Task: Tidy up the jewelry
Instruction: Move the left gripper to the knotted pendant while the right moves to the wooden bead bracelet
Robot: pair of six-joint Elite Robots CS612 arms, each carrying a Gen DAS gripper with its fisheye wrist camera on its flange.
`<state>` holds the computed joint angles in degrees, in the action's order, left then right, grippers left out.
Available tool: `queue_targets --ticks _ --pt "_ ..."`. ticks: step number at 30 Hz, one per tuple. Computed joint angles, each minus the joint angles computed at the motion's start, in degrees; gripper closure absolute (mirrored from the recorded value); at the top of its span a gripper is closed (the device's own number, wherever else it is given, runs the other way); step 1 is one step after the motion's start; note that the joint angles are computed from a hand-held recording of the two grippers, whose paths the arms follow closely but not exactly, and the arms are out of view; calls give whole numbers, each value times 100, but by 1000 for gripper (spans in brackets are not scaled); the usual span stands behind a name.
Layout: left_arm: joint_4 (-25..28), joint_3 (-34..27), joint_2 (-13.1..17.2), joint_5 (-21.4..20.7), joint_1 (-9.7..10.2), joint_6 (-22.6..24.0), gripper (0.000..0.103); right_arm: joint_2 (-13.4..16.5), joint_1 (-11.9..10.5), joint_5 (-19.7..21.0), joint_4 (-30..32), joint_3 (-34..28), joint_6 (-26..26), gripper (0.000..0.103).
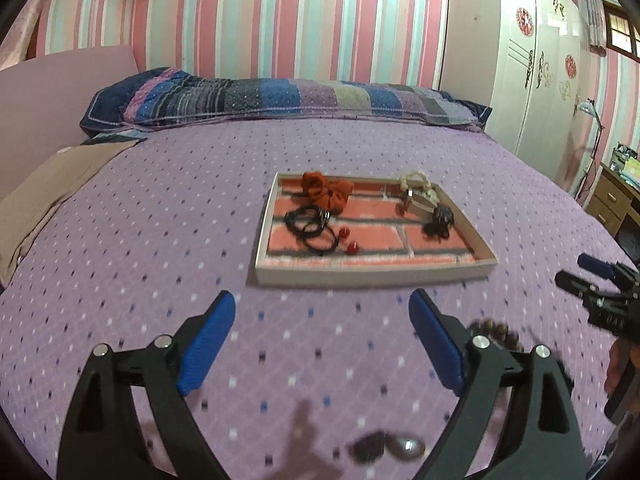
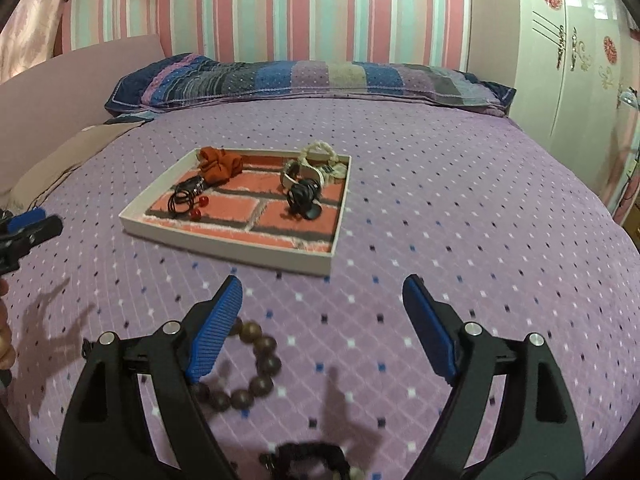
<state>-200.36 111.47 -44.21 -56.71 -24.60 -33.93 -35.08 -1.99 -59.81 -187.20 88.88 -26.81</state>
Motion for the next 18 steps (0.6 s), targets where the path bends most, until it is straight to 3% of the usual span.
queue_targets --ticks 7,18 --pt "-32 261 -40 -31 -148 -421 16 -45 -94 -102 -219 230 86 22" --pt "-30 465 55 -88 -331 -651 16 -95 -219 -61 -658 731 -7 22"
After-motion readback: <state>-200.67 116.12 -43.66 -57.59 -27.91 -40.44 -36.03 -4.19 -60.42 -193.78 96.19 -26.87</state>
